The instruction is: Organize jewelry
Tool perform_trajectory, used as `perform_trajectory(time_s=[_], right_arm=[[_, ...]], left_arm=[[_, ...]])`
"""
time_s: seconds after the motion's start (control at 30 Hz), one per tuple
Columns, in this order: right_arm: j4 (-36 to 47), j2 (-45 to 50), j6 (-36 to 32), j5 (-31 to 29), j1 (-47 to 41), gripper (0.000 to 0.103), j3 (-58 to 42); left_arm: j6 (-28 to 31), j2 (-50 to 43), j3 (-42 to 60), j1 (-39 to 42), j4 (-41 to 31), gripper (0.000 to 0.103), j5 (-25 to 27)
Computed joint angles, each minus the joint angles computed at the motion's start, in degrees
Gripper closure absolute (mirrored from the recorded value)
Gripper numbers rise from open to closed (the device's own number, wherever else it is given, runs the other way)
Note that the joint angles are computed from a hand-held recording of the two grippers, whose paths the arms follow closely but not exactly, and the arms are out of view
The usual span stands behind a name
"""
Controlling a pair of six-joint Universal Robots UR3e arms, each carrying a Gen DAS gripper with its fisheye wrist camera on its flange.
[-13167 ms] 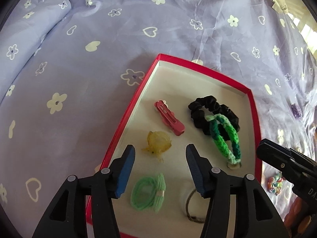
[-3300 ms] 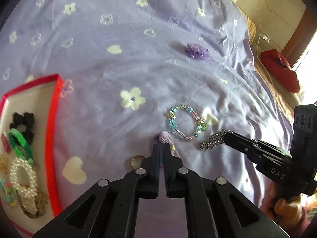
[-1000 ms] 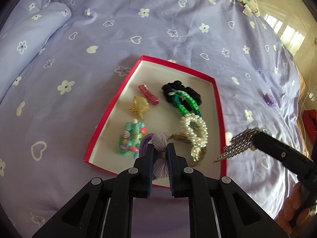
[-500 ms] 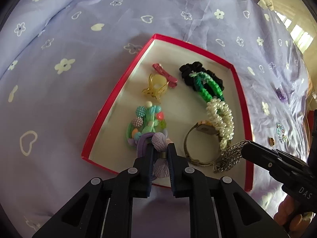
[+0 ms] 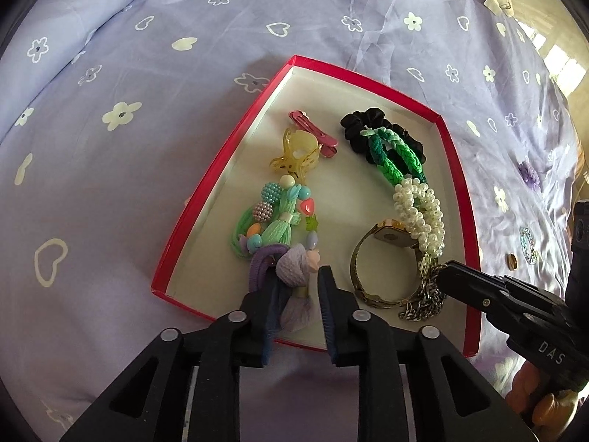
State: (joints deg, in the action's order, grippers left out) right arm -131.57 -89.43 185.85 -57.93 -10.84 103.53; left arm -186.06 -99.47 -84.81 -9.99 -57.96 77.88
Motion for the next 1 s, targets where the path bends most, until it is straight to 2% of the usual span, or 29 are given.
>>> perform_trajectory(time_s=[0.1, 0.2, 0.27, 0.37, 0.5, 0.6, 0.8, 0.87, 1.0], right_arm=[[0.4, 0.0, -0.1, 0.1, -0.3, 0.089, 0.0], [0.6, -0.4, -0.2, 0.2, -0.5, 0.088, 0.2], [0.7, -0.6, -0.1, 0.5, -0.7, 0.088, 0.3], [-0.1, -1.9, 0.4, 0.6, -1.6, 0.086, 1.4], [-1.2, -4.0, 1.2, 1.6, -3.2, 0.071, 2.7], [-1.7, -5.2, 1.6, 2.6, -4.1, 0.07, 3.1], [-2.6, -7.0, 2.7, 3.6, -4.8, 0.059, 4.0], [-3.0, -8.1, 3.1, 4.3, -5.4, 0.057, 5.1], [-3.6, -10.4, 4.0, 5.7, -6.7, 0.048, 7.6]], left_arm=[[0.2, 0.5, -0.4, 0.0, 0.1, 0.074, 0.2], [0.4, 1.1, -0.8, 0.3, 0.3, 0.064, -0.2], [0.7, 1.6, -1.2, 0.4, 0.6, 0.054, -0.2], [0.9, 2.7, -1.9, 0.3, 0.8, 0.05, 0.4], [1.0, 3.7, -2.2, 0.9, 0.1, 0.05, -0.2], [1.0, 4.5, -2.3, 1.2, -0.5, 0.047, -0.6], [1.5, 7.7, -4.4, 1.8, -0.3, 0.036, -0.9], [1.5, 8.8, -4.9, 2.1, -0.9, 0.029, -0.8], [1.8, 11.5, -6.5, 4.0, -2.6, 0.026, -2.3]])
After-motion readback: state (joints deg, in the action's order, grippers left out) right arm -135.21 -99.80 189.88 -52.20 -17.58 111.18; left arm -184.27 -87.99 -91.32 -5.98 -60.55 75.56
